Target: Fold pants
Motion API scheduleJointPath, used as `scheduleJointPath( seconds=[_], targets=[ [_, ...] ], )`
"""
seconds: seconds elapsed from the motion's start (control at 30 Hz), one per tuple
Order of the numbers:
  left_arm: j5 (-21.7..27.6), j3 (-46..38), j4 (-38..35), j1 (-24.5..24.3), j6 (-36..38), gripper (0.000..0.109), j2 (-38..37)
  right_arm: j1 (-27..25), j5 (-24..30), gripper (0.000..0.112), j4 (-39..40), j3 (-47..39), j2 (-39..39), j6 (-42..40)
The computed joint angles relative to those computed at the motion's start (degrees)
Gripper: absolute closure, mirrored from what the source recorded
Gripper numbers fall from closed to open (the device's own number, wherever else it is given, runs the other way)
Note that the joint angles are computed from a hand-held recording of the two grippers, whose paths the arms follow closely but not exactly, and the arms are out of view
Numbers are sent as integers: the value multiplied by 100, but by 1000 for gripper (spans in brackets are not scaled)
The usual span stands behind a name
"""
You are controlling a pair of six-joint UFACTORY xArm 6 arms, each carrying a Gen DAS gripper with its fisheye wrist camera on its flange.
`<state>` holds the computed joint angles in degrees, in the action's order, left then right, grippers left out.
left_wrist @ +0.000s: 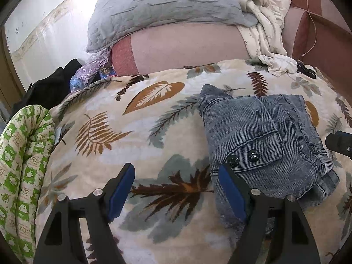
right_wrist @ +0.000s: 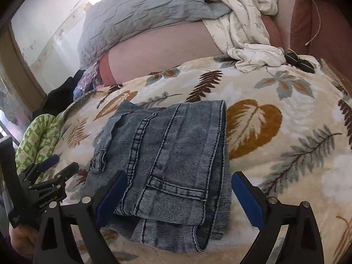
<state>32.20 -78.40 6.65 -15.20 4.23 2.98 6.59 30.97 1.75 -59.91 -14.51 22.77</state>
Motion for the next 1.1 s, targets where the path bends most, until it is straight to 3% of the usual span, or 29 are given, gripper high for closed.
scheduleJointPath(
  seconds=[0.83,1.1],
  targets=[
    [77,-74,132,48,-93,30,96,-190,-94,15,152,82,15,98],
    [372,-263,-367,121,284,30,189,-333,-181,15,923,168,-22,-313]
  ],
)
